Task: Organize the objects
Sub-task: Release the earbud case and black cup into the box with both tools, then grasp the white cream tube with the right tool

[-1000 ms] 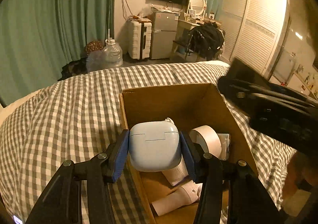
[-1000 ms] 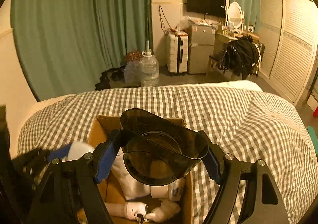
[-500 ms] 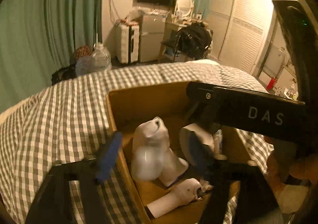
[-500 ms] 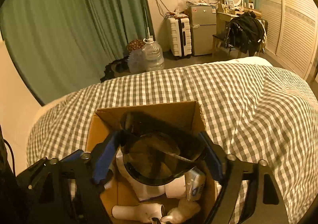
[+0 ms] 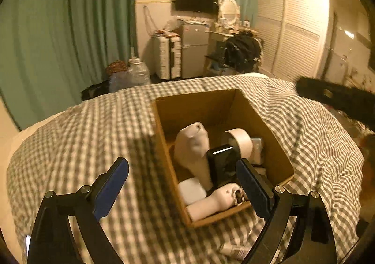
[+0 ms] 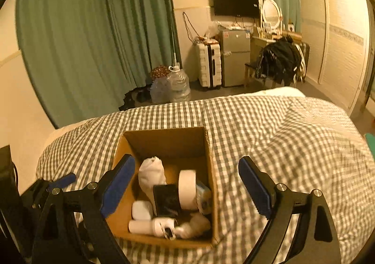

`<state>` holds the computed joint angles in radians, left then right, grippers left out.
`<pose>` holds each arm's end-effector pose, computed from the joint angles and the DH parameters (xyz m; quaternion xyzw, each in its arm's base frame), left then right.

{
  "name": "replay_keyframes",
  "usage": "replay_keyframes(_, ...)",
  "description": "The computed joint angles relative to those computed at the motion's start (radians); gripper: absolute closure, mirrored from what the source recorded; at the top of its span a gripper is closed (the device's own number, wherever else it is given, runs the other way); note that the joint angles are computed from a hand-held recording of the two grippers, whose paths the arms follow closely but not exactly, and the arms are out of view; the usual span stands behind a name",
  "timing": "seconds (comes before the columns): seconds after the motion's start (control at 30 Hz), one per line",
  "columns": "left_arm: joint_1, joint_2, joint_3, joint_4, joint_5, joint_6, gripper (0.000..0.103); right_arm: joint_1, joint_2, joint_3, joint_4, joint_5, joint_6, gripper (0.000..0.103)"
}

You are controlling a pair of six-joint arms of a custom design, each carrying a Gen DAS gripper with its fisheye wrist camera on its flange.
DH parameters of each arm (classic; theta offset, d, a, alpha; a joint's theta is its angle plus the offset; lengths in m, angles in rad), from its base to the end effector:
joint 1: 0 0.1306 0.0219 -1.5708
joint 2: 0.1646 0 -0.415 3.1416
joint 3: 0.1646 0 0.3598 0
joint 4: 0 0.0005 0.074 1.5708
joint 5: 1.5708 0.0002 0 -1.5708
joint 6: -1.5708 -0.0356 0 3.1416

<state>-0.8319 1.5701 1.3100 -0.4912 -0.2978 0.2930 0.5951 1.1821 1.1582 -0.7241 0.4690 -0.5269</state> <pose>0.3549 -0.3748 0.3736 0.1845 0.8901 -0.0950 0.4058 0.3130 0.1919 0.4545 0.0625 0.8941 0.0266 0.4426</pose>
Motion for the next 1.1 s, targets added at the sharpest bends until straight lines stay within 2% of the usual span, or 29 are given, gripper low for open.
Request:
replay_keyframes(0.13, -0.022, -0.06, -0.065, -0.009, -0.071, 0.066, 0.008, 0.073, -0.064, -0.037, -0.033, 0.049, 0.011, 0.013)
replay_keyframes(0.3, -0.046, -0.098, -0.123, -0.024, -0.135, 0.108, 0.008, 0.153, -0.114, -0.118, -0.035, 0.043, 0.009, 0.013)
replay_keyframes(0.5, -0.076, -0.092, -0.191, -0.031, -0.144, 0.153, 0.008, 0.233, -0.061, -0.222, 0.009, 0.027, -0.004, 0.013)
replay_keyframes(0.6, -0.08, -0.07, -0.214, -0.036, -0.142, 0.153, 0.008, 0.243, -0.017, -0.282, 0.06, -0.029, -0.022, 0.014)
replay_keyframes(0.67, -0.079, -0.054, -0.225, -0.035, -0.136, 0.145, 0.008, 0.24, 0.017, -0.315, 0.081, -0.087, -0.042, 0.024)
replay_keyframes(0.73, -0.076, -0.042, -0.23, -0.035, -0.135, 0.145, 0.008, 0.228, 0.042, -0.325, 0.083, -0.133, -0.045, 0.029)
replay_keyframes(0.9, -0.063, -0.022, -0.23, -0.041, -0.104, 0.143, 0.008, 0.211, 0.052, -0.341, 0.099, -0.17, -0.059, 0.029)
replay_keyframes(1.0, -0.057, -0.015, -0.233, -0.049, -0.101, 0.151, 0.008, 0.193, 0.077, -0.345, 0.095, -0.211, -0.068, 0.037)
replay_keyframes(1.1, -0.046, -0.002, -0.228, -0.069, -0.091, 0.169, 0.008, 0.187, 0.103, -0.342, 0.092, -0.253, -0.062, 0.039)
